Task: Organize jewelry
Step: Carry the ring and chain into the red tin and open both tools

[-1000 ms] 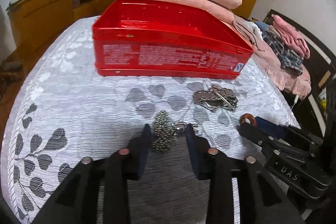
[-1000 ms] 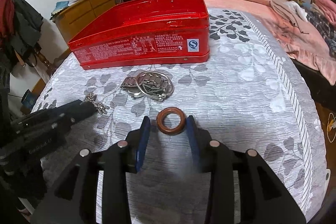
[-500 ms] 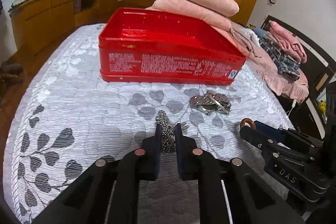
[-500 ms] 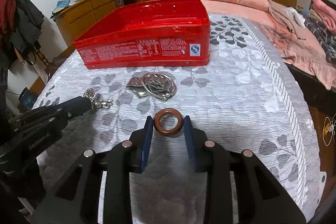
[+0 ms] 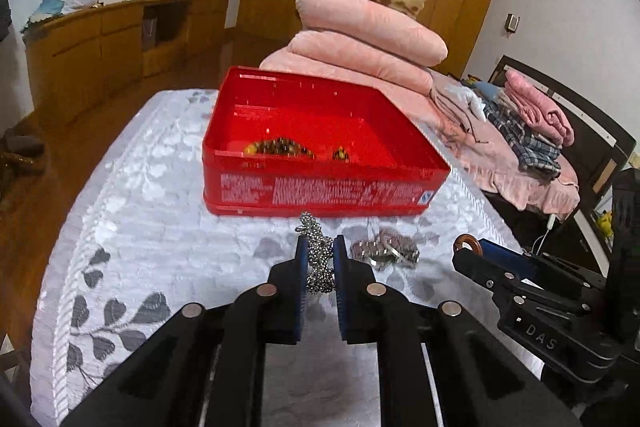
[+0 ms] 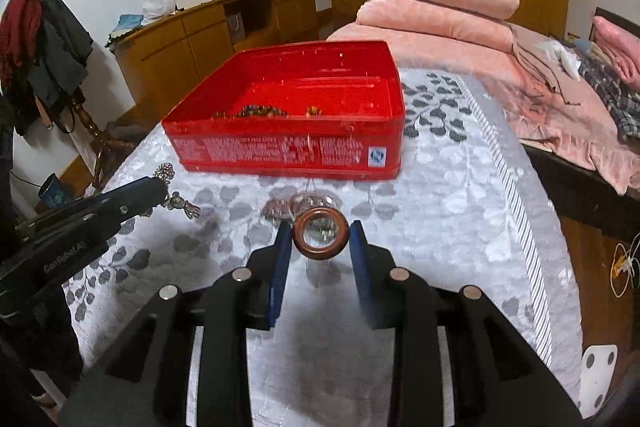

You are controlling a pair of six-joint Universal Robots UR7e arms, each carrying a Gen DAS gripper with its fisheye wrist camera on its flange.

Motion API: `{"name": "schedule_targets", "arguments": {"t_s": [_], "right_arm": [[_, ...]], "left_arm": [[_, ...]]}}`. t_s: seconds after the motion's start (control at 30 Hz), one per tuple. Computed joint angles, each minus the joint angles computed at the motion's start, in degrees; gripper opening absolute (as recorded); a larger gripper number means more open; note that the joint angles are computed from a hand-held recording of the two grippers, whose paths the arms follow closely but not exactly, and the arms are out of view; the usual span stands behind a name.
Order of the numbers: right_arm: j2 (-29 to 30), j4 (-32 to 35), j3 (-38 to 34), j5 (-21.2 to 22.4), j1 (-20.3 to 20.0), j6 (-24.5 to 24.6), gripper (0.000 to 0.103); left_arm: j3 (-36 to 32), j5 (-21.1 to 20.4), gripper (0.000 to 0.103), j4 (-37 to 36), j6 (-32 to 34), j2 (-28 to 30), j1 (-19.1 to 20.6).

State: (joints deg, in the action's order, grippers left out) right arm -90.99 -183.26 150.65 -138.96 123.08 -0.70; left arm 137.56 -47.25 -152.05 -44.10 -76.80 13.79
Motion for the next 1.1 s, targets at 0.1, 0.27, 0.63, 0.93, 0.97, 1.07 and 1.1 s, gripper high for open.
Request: {"name": "schedule_targets", "arguments": {"t_s": [0.1,0.27,0.63,0.93,0.97,1.07,1.1], "right_arm": [[0.3,-0.4,-1.5,-0.1,0.1,-1.7,0.028],[1.6,-1.7,-4.6,-0.1,-0.1,-5.0,0.028],[5.7,-3.4,-10.7,3.0,-3.4,-9.7,0.028],[9.8,-2.5,-14.7,5.6,-7.8,-10.1,0.028],[10.6,-2.3,-15.3,5.7,-8.4,-10.2,0.029],[13.4,-4.1,-17.4,5.1,-10.1,-11.5,0.04],[14.3,-4.4,-18.1,4.5,-10.7,-11.6,0.042]], "left_arm": [[-1.0,0.9,0.012,-1.0,1.6,0.2,0.6],[-3.6,2.3,0.012,-3.4,5.2,2.0,2.2],[-9.0,3.6,0.012,-7.6,11.8,6.6,6.3],[-15.6,0.3,0.013,-7.1,15.2,12.4,12.8],[-16.3,-0.3,0.013,-6.5,15.3,13.0,13.5],[-19.4,-2.0,0.035,-3.9,15.8,15.3,16.1],[-20.3,-2.2,0.046,-3.4,16.0,16.0,16.8]]}}
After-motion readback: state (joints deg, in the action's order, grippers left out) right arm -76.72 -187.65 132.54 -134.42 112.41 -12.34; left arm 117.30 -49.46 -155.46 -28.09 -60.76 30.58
